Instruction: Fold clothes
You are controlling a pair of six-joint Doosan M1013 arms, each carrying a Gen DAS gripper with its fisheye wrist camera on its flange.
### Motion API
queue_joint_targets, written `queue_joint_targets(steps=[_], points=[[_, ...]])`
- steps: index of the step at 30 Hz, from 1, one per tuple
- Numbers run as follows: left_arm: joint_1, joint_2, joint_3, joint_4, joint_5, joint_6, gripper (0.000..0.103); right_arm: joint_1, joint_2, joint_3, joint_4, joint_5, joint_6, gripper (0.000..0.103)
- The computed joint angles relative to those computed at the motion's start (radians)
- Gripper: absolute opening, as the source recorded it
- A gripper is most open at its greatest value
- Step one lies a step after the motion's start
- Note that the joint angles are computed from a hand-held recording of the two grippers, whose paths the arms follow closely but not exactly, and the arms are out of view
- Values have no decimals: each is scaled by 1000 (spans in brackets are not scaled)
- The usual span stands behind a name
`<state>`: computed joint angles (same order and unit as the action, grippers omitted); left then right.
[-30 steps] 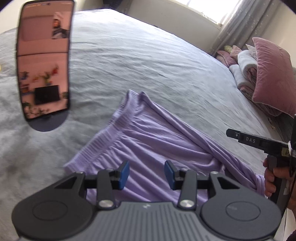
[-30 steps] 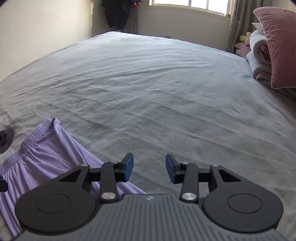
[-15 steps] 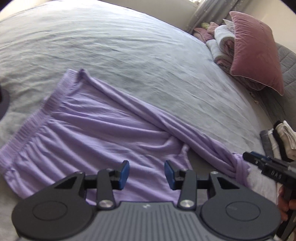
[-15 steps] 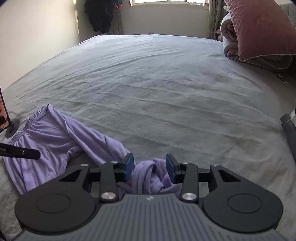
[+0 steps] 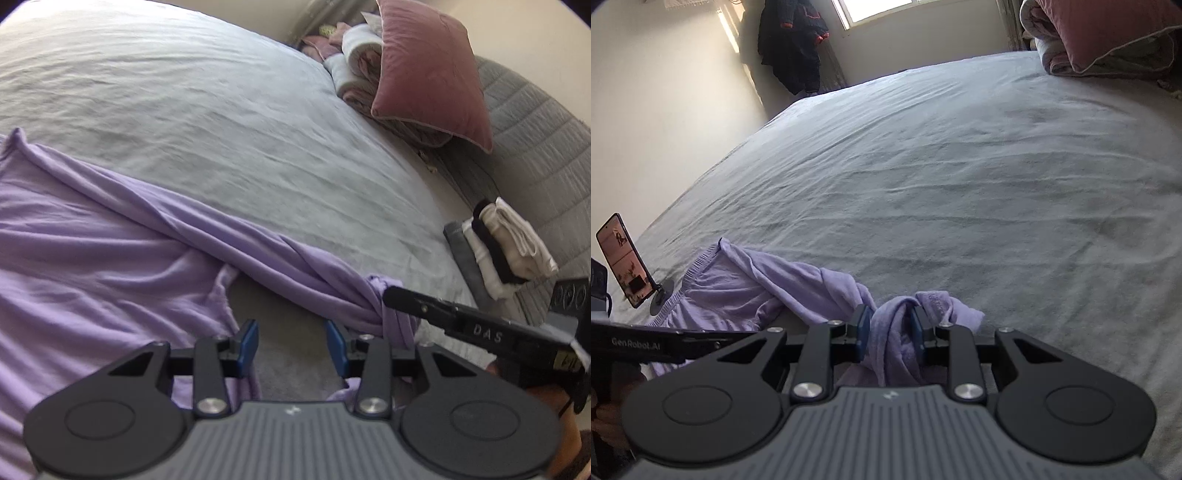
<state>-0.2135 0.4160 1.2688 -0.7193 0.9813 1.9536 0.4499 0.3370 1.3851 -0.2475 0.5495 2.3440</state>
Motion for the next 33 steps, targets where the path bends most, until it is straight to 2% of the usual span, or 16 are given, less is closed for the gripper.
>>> queue_joint_targets(steps=[1,2,3,7,10,14,16,25,29,33], points=[[-5,5,-4,8,6,-2,41,1,6,-5,-10,7,2,28],[-9,9,-8,17,10,-4,41,3,10,-6,-31,7,14,13],[-12,12,-10,25,11,-5,41,6,10,-4,-60,0,36,7],[-16,19,-14,29,8,5,41,13,-20,34,-204,-78,172,7],[-12,22,-18,25,19,5,42,19,-51,63,-366,-115,322,7],[-11,21,-15,26,19,27,42,32,-89,98,-632,-102,573,7],[-11,19,-13,27,17,36,42,39,-102,105,-693,-63,612,7],[-5,-5,8,39,7,69,43,77,-153,132,-685,152,546,7],[3,-20,27,28,-1,75,44,89,-181,143,-559,226,437,7],[8,-27,36,16,4,55,44,82,-204,171,-384,248,343,7]])
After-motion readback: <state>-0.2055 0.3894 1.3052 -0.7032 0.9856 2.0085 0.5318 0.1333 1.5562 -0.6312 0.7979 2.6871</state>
